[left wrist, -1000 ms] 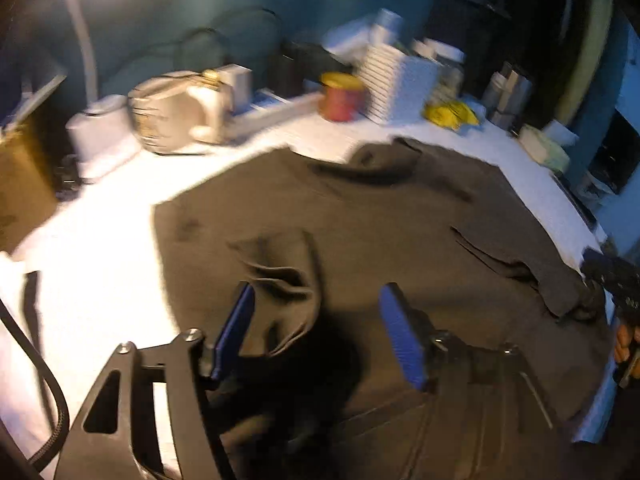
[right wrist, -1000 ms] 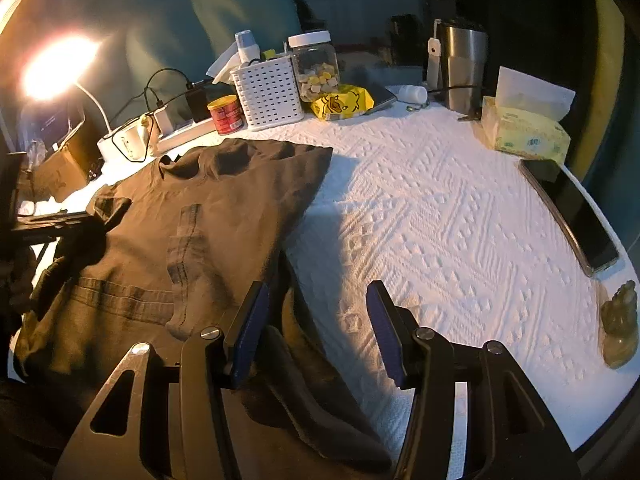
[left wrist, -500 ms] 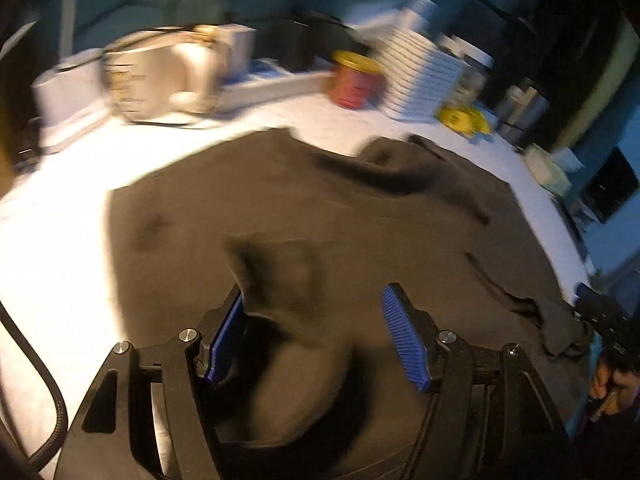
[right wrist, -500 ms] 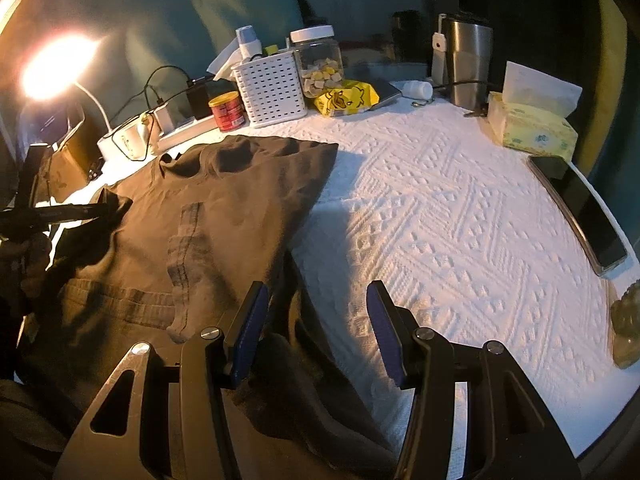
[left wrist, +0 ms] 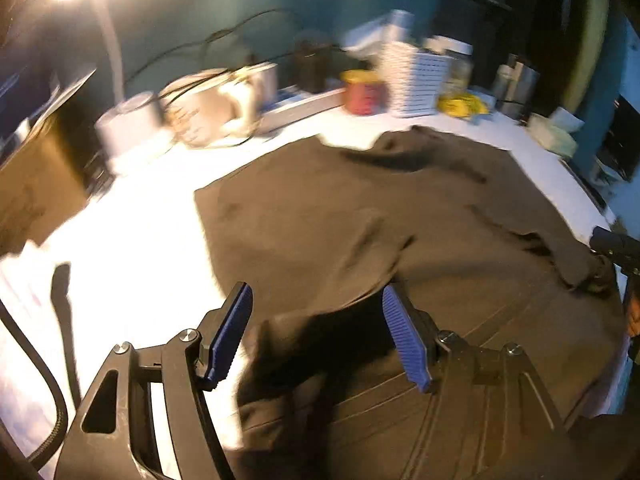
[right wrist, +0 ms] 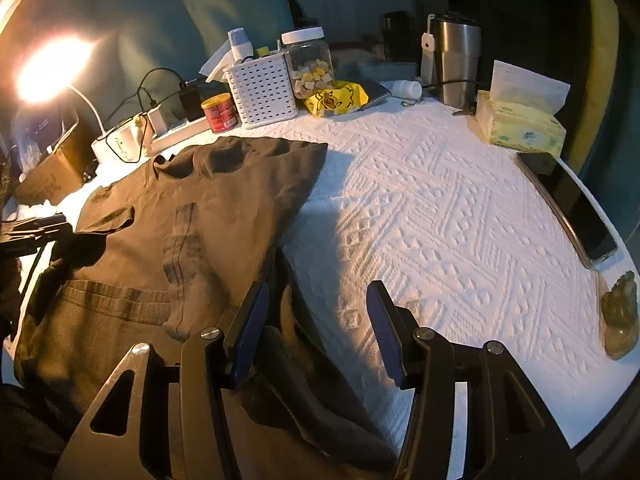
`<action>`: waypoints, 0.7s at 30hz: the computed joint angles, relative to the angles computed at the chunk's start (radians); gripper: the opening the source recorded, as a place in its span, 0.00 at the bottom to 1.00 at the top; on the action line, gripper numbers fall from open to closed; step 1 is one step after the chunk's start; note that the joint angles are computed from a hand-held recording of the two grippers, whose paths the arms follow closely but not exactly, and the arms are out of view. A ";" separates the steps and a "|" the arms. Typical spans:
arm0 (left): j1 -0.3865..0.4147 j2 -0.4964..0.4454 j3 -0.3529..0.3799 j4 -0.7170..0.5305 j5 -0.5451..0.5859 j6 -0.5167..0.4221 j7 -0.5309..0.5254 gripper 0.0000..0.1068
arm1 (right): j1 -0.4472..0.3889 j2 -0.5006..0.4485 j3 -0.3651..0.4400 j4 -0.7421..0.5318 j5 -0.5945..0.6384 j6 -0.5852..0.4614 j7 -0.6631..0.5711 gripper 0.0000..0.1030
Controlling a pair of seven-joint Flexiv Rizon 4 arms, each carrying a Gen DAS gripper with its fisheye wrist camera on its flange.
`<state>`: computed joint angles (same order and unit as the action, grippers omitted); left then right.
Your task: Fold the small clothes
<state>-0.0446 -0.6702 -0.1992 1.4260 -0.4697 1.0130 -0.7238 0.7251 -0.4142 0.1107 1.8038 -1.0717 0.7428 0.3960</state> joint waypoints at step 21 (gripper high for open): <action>0.036 0.175 0.001 0.303 -0.198 0.146 0.155 0.63 | 0.057 0.030 0.049 0.011 0.012 -0.092 -0.054 0.53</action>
